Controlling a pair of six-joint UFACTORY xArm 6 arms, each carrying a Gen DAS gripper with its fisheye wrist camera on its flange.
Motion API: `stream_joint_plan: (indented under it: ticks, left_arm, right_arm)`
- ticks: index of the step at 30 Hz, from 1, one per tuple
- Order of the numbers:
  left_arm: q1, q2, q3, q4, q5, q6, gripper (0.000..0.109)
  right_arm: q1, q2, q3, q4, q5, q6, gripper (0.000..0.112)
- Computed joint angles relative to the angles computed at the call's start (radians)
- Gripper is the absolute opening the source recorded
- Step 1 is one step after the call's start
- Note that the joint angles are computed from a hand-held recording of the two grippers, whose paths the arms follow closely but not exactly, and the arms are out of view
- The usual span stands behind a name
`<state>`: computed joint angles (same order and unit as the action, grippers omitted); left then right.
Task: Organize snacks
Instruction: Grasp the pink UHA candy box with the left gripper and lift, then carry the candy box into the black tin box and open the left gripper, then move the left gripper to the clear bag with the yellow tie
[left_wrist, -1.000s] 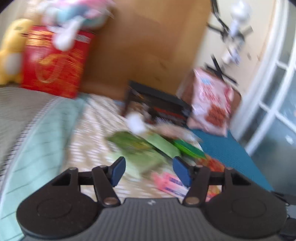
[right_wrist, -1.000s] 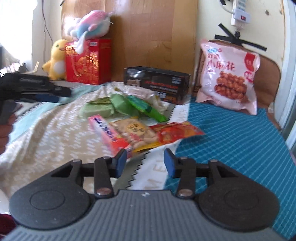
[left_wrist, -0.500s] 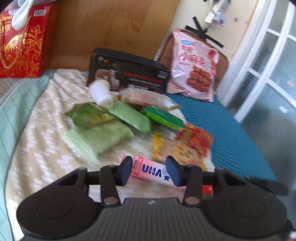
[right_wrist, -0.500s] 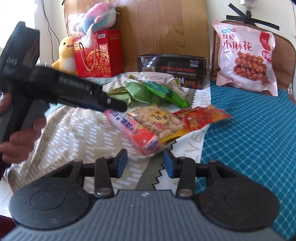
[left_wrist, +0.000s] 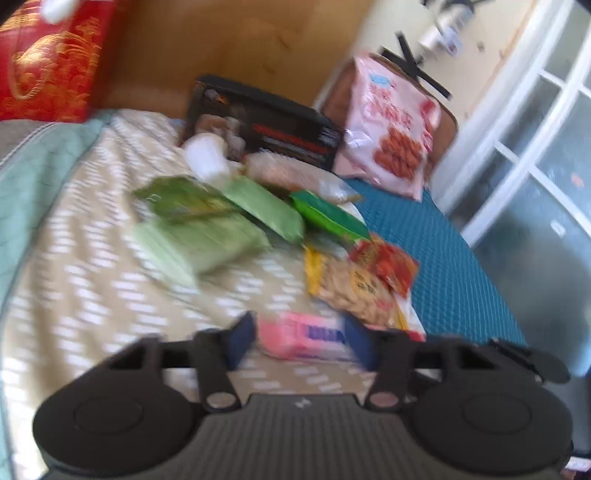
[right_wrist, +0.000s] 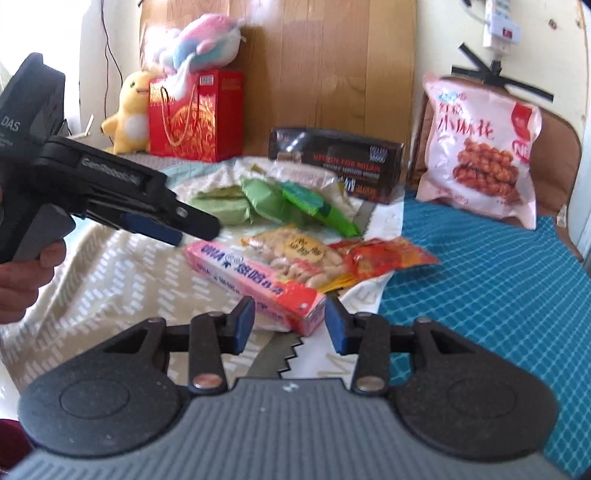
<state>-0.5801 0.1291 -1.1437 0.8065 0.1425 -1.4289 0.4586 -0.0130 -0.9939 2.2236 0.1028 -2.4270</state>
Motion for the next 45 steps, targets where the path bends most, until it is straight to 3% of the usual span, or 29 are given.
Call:
stream_joint_plan:
  ticks: [3,8,13,17,23,27,29,32,34,36,38,42,45]
  left_arm:
    - [-0.014,-0.025,0.011,-0.021,0.036,0.020,0.041]
    - [0.026,-0.090,0.014,0.117,0.016,-0.131,0.035]
    - [0.064,-0.022,-0.166,0.088,0.080,-0.026,0.035]
    - [0.109,0.131,-0.402,0.008,0.114,0.076,0.035]
    - [0.161,0.431,-0.783,-0.279,0.198,0.351,0.037]
    - [0.180,0.590,-0.985,-0.422,0.282,0.479,0.037]
    - [0.186,0.643,-1.055,-0.473,0.322,0.532,0.038]
    - [0.189,0.597,-0.954,-0.490,0.263,0.554,0.040]
    - [0.190,0.489,-0.780,-0.369,0.166,0.461,0.042]
    - [0.186,0.385,-0.631,-0.313,0.113,0.420,0.045]
    - [0.174,0.309,-0.514,-0.346,0.073,0.449,0.045]
    - [0.126,0.307,-0.509,-0.612,0.154,0.720,0.045]
    - [0.102,0.360,-0.590,-0.647,0.256,0.780,0.048]
  right_arm:
    - [0.016,0.011,-0.029,0.075,-0.043,-0.102,0.036]
    - [0.004,-0.007,-0.030,-0.129,0.036,0.162,0.033]
    - [-0.008,0.087,-0.212,-0.133,0.067,0.163,0.033]
    - [-0.026,0.240,-0.441,-0.262,0.074,0.318,0.033]
    - [-0.039,0.556,-0.827,-0.837,0.037,0.898,0.033]
    - [-0.079,0.735,-1.032,-1.240,0.121,1.316,0.033]
    - [-0.094,0.794,-1.106,-1.365,0.166,1.446,0.037]
    - [-0.100,0.772,-1.071,-1.306,0.169,1.385,0.037]
    - [-0.112,0.690,-0.970,-1.163,0.197,1.268,0.038]
    - [-0.143,0.576,-0.825,-1.028,0.269,1.175,0.041]
    - [-0.183,0.499,-0.714,-1.004,0.356,1.198,0.041]
    - [-0.260,0.423,-0.574,-0.994,0.502,1.363,0.041]
    - [-0.311,0.429,-0.557,-0.939,0.631,1.472,0.043]
